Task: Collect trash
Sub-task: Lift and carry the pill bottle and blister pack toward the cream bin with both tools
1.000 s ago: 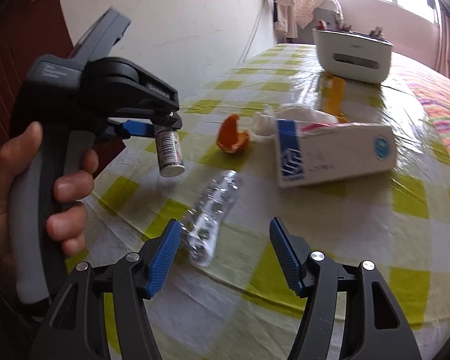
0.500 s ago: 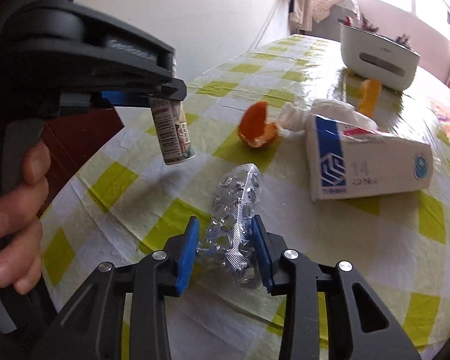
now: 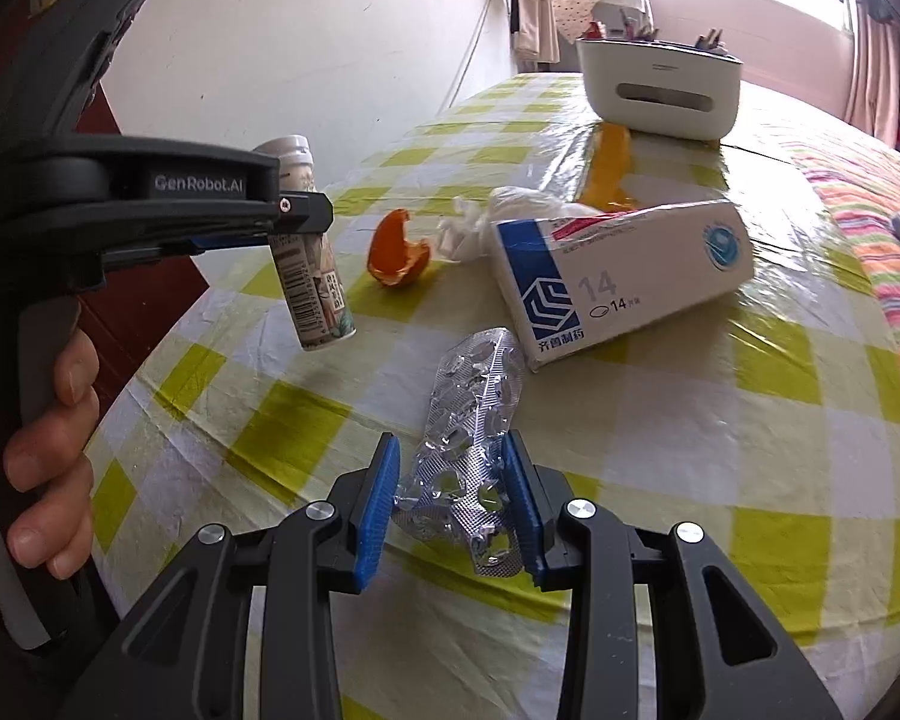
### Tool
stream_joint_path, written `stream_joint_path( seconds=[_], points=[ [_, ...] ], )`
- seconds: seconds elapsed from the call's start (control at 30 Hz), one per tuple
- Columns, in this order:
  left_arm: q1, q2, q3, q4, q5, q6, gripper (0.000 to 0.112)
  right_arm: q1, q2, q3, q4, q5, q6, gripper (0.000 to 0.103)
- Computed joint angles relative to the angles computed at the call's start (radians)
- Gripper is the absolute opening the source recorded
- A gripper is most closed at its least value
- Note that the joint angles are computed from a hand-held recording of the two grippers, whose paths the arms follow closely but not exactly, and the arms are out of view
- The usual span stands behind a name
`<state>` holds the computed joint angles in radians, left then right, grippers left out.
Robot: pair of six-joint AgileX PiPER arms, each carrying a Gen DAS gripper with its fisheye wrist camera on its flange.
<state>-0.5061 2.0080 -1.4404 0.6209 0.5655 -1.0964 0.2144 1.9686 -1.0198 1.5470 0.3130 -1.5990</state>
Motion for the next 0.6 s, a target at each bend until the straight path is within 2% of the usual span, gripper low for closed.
stream_joint_path(
  seconds=[0.6],
  points=[
    [-0.096,0.047,-0.081,0.003,0.002,0.024,0.030,-0.150,-0.096,0.125,0.081,0.074,-0.137,0.034]
  ],
)
